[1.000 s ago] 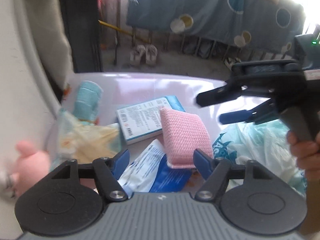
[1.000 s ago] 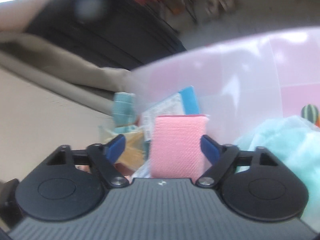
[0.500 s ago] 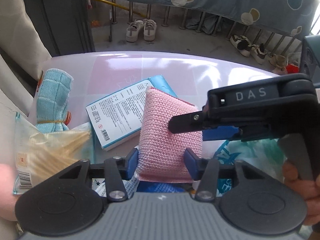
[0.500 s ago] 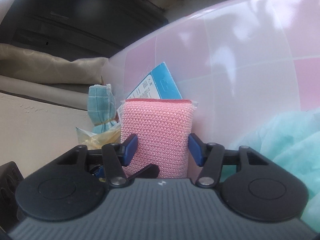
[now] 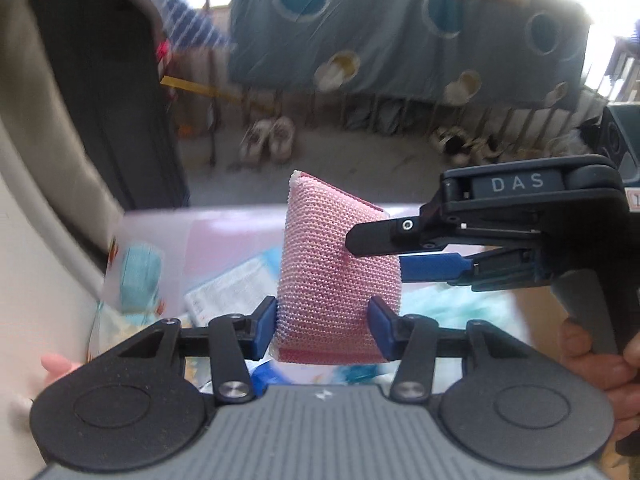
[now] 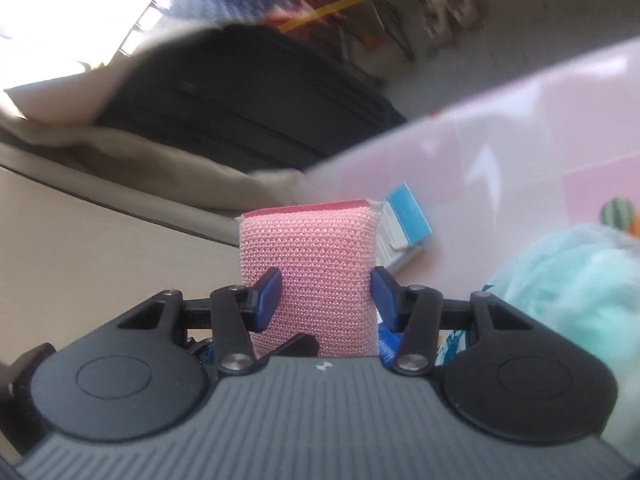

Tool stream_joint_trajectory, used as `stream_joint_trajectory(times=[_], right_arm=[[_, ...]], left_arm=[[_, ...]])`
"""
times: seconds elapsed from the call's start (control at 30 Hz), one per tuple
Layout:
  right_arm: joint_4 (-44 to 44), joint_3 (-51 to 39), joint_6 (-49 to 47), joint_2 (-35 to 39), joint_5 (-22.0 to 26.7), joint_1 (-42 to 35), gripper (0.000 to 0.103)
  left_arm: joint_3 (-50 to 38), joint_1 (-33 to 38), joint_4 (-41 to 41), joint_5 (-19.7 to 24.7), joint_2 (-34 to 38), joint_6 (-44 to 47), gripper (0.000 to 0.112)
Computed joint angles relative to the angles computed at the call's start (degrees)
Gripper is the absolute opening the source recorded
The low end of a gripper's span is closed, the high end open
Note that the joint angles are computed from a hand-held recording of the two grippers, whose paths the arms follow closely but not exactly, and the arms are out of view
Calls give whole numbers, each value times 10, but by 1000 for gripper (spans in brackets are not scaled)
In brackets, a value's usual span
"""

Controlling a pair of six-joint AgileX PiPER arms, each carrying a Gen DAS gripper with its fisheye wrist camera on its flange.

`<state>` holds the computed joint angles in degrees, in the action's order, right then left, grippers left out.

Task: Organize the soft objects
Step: 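Carry the pink sponge with the right tool into the cardboard box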

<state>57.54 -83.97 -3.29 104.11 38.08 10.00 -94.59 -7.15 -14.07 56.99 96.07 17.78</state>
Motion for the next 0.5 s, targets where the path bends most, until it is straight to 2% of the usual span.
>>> stream_joint_trajectory(times=[0.17, 0.27, 0.4, 0.5], right_arm=[[16, 132, -35, -175, 28, -98, 49], [32, 209, -72, -266, 84, -209, 49], [57, 284, -146, -314, 166, -377, 49], [62, 325, -202, -304, 193, -464, 50]], left_arm=[[-37, -101, 10, 31, -34, -57, 50], [-53, -166, 8, 29, -26, -83, 51], [-104, -251, 17, 37, 35, -119, 51], [-158, -301, 41, 44, 102, -149, 51]])
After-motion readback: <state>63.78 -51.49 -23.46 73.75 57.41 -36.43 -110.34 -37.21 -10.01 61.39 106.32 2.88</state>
